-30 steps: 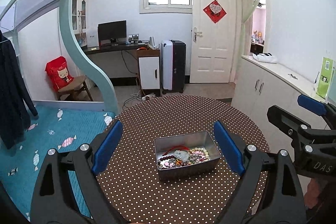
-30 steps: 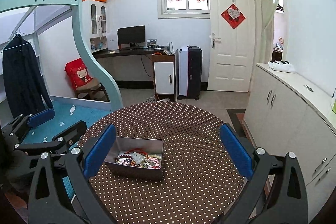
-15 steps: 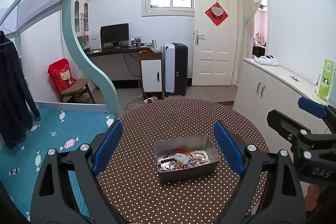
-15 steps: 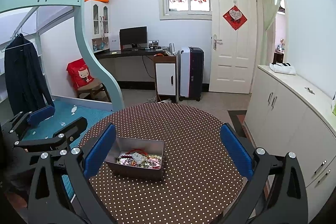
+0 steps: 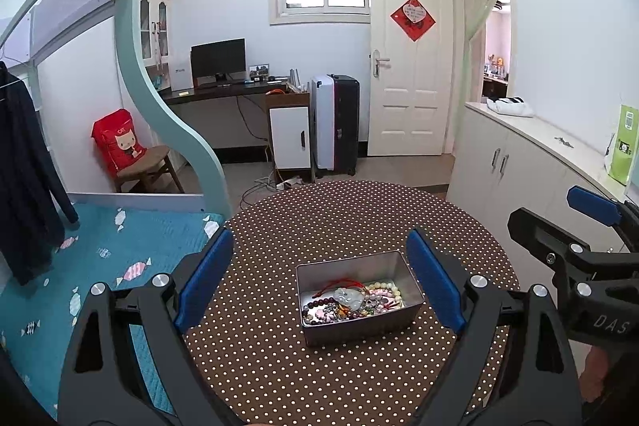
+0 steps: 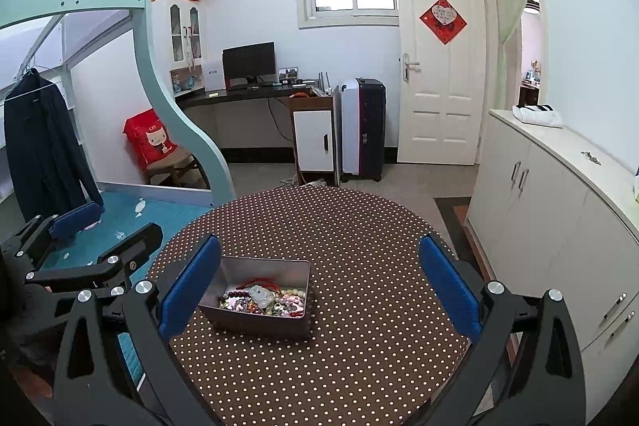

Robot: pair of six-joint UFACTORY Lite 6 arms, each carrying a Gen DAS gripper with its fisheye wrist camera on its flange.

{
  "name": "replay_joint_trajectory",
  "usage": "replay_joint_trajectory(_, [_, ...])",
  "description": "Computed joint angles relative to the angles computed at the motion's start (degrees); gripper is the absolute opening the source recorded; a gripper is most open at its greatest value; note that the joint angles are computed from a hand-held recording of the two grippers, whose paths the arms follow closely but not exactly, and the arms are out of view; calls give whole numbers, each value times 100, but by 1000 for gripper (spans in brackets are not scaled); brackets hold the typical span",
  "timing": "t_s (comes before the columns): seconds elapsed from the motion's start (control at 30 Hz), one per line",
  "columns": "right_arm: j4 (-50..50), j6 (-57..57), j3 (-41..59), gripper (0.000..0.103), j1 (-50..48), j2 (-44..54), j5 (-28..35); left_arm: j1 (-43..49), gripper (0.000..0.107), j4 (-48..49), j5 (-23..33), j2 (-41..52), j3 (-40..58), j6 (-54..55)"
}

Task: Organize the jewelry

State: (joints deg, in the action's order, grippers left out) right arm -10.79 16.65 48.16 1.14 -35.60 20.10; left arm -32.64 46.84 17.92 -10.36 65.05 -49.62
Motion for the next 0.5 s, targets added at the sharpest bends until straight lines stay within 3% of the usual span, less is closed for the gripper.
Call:
replay_joint_trajectory(0.2, [111, -148, 107, 96, 9, 120, 57, 57, 89, 8, -11, 78, 29, -59])
replay_joint_trajectory(0.5, [1652, -1725, 158, 96, -354, 257, 14, 14, 89, 459, 46, 154, 44, -559])
